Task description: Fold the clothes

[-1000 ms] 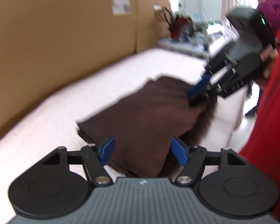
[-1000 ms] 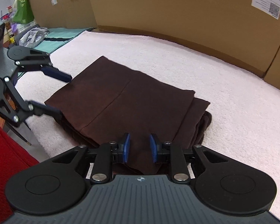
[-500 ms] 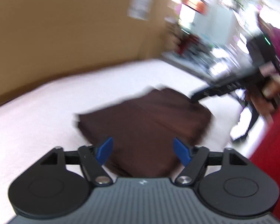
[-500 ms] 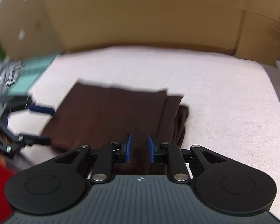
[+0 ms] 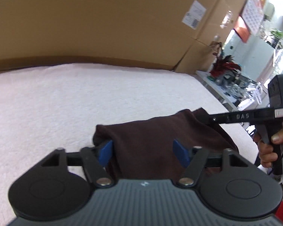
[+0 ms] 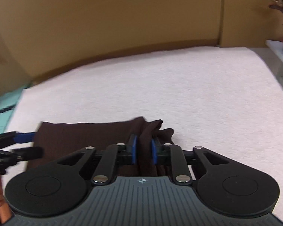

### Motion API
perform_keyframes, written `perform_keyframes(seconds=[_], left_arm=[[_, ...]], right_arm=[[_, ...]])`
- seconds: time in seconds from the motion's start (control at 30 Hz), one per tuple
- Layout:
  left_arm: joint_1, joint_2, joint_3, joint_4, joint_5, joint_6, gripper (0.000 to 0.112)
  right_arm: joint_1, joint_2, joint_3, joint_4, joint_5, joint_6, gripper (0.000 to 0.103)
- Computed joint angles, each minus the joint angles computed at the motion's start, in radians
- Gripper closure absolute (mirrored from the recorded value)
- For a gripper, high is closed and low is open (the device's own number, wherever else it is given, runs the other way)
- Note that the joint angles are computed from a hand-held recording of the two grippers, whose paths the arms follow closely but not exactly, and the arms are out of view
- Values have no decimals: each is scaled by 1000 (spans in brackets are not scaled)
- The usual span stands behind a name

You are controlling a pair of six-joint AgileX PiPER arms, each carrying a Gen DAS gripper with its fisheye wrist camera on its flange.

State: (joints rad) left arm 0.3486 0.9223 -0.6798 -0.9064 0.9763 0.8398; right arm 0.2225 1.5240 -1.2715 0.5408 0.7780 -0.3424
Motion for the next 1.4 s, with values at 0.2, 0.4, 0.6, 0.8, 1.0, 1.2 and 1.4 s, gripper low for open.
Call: perform_keyframes(seconds=[0.2, 0.4, 0.6, 0.8, 1.0, 1.2, 1.4], left_arm=[[20, 71, 12, -35, -16, 29, 63], [70, 92, 6, -75, 32, 47, 58], [-45, 76, 8, -26, -58, 11, 46], [12, 124, -17, -105, 17, 9, 54], [36, 58, -16, -38, 55, -31, 50], [75, 38, -4, -36, 118, -34, 39], [97, 38, -9, -55, 147, -20, 56]], right_arm=[[-111, 43, 38, 125, 15, -91, 86], [-80, 23, -21, 51, -18, -82, 64], [38, 161, -153, -121, 22, -11, 70], [-84, 173, -135, 38, 69, -48, 103], [-92, 99, -97, 82, 30, -150, 91], [-32, 134, -122, 28, 77, -141, 87], [-39, 118, -100, 138, 52, -180, 100]])
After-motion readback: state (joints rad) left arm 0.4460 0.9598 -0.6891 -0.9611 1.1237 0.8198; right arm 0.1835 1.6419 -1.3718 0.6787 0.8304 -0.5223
